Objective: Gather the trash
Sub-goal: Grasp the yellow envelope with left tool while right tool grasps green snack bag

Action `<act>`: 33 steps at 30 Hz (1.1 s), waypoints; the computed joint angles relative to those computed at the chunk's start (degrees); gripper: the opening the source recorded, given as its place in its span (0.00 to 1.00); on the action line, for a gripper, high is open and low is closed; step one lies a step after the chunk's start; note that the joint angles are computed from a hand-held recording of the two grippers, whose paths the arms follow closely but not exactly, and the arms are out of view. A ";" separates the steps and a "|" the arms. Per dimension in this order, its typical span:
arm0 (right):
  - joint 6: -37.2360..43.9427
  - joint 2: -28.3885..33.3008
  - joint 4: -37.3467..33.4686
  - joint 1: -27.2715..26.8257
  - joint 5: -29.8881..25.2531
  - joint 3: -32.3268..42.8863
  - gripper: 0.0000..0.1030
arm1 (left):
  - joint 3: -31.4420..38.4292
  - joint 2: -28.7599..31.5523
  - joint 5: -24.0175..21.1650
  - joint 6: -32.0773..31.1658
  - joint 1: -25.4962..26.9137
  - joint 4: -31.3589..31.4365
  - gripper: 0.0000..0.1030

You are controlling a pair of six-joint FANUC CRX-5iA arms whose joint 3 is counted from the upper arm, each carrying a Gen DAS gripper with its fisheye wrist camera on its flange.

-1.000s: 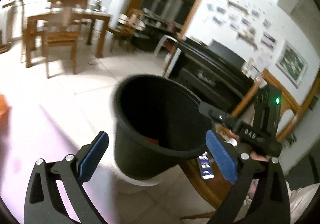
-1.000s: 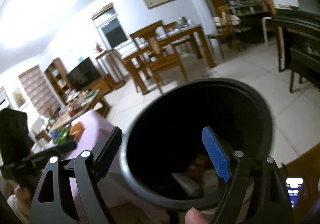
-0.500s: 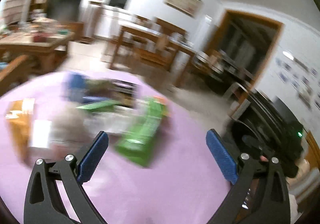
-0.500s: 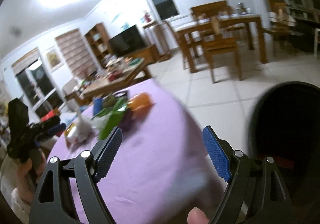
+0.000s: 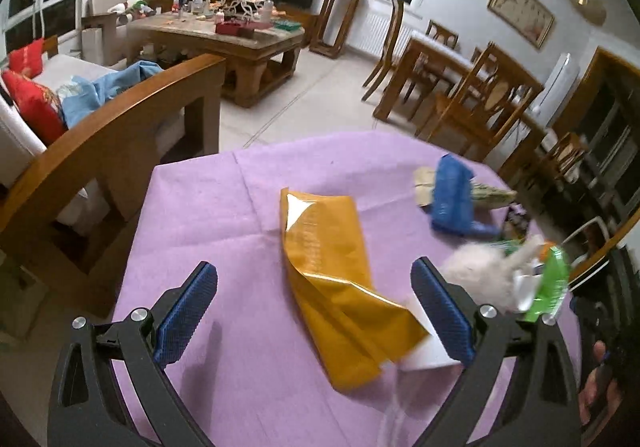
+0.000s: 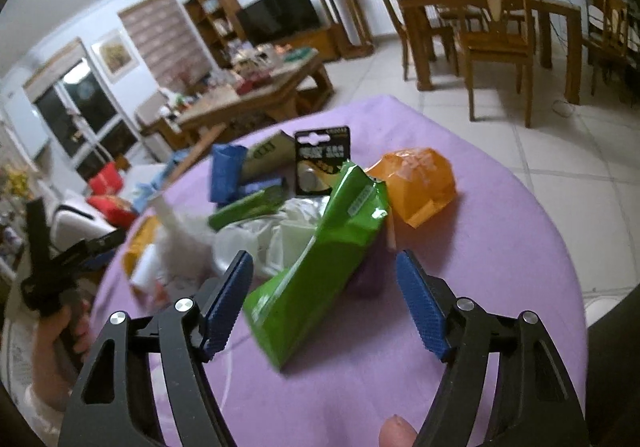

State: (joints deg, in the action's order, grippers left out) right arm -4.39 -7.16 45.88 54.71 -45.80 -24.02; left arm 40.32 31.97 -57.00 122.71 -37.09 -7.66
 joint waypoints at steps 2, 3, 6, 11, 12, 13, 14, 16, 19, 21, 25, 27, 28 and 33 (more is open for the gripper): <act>2.06 2.67 -1.85 -0.71 -1.44 2.71 0.65 | 3.71 2.72 -2.67 -2.04 0.23 1.22 0.93; 3.12 2.62 -2.77 -1.20 -1.51 2.62 0.64 | 3.01 2.58 -2.56 -2.81 0.40 1.33 0.90; 4.47 4.21 -3.55 -2.05 -1.41 3.59 0.55 | 3.97 3.24 -4.00 -3.72 -0.30 -0.18 0.76; 5.65 5.64 -0.65 -2.16 -1.88 4.17 0.41 | 6.86 5.11 -6.99 -5.09 -1.48 -2.79 0.50; 5.59 5.38 -0.40 -2.05 -1.74 3.82 0.41 | 6.56 4.88 -6.73 -5.41 -1.86 -4.00 0.49; 5.26 5.05 0.10 -1.98 -1.24 3.31 0.40 | 6.20 4.63 -6.55 -5.64 -2.10 -4.70 0.49; 4.54 4.55 1.06 -1.90 -0.66 2.57 0.39 | 5.81 4.44 -6.31 -5.83 -2.06 -4.55 0.48; 3.29 3.40 2.01 -1.59 0.43 1.40 0.35 | 3.93 3.41 -4.73 -6.21 -1.66 -3.16 0.46; 0.73 1.34 3.90 -0.81 1.12 -0.52 0.27 | -0.62 0.96 -0.73 -6.83 -0.55 0.18 0.42; -1.03 -0.41 5.67 -0.24 1.54 -2.11 0.26 | -4.34 -1.40 2.46 -6.36 -0.16 0.90 0.41; -4.94 -3.83 9.32 1.24 1.35 -5.17 0.26 | -11.15 -6.13 9.74 -7.09 -0.02 2.73 0.41; -7.17 -5.74 11.25 1.87 1.39 -6.89 0.26 | -13.43 -8.18 12.71 -7.85 -0.52 3.15 0.41; -8.35 -6.75 12.23 2.27 1.22 -7.75 0.26 | -13.94 -8.79 13.67 -7.92 -0.87 3.05 0.41; -11.61 -11.61 15.74 4.95 -1.42 -11.06 0.26 | -15.56 -10.70 18.36 -12.53 -2.69 5.64 0.41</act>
State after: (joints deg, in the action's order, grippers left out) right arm -16.00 -18.77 61.63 59.66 -47.22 -35.08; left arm 24.76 21.26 -38.63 110.18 -39.78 -2.02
